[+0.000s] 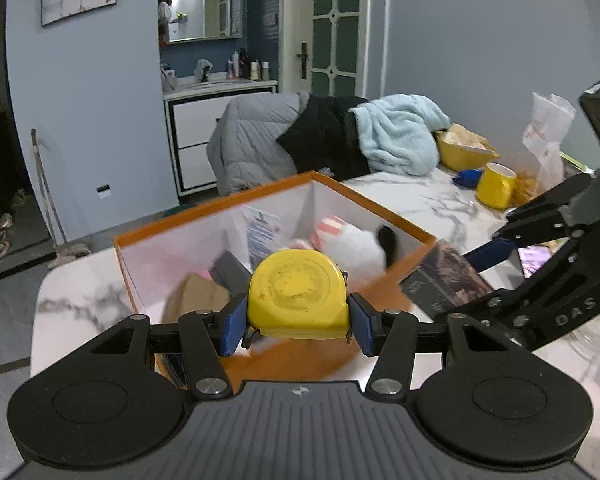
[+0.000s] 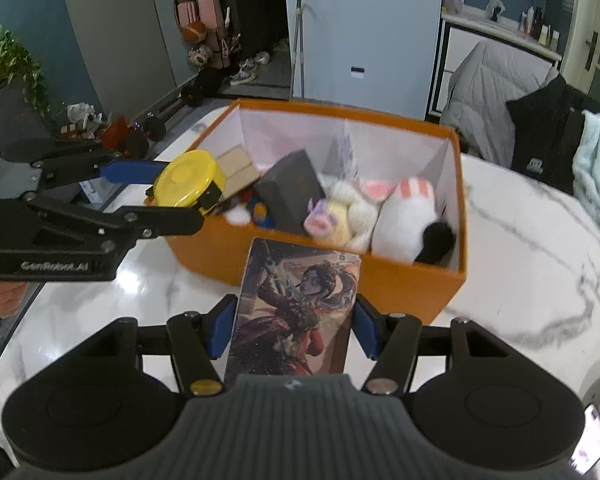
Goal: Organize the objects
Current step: 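Lift the tape measure and card box over the orange box, then lower the tape measure and card box into the orange box and open both tools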
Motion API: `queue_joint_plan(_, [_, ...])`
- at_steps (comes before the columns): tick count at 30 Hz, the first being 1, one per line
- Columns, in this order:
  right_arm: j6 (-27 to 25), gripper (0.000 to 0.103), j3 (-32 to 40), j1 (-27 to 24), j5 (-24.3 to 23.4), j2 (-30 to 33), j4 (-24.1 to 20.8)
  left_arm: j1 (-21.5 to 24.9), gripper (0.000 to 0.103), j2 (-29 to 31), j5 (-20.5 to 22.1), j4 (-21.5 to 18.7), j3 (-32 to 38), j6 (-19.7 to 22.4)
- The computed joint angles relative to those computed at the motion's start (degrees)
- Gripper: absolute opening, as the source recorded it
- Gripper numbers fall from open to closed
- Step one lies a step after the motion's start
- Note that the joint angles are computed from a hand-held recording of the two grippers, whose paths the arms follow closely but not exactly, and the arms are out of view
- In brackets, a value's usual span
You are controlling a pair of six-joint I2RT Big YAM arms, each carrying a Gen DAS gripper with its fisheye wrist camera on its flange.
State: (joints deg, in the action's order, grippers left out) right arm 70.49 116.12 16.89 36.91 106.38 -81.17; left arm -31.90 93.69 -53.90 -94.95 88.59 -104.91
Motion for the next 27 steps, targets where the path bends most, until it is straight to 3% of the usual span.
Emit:
queue_joint_plan(7, [-3.11,0.063,1.41,-3.52,1.86,0.13,-0.54,3.8,0.062,-3.63,0.64,1.97,-4.68,2.12])
queue_joint_plan(16, [-7.69,0.062,7.4,-8.69,4.96,3.32,-5.36,9.32,0.062,-6.69,2.43,5.06,-9.09,7.48])
queue_joint_plan(21, [-6.47,0.063,8.73,-11.05,9.58,4.96,-6.87,11.44,0.063,-7.76,2.75,8.16,-10.93,12.3])
queue_joint_plan(27, [-4.77,0.063,8.12,-14.31,10.29,6.33,-6.76,12.93,0.063,-7.77,4.47,10.37,-12.49,15.01])
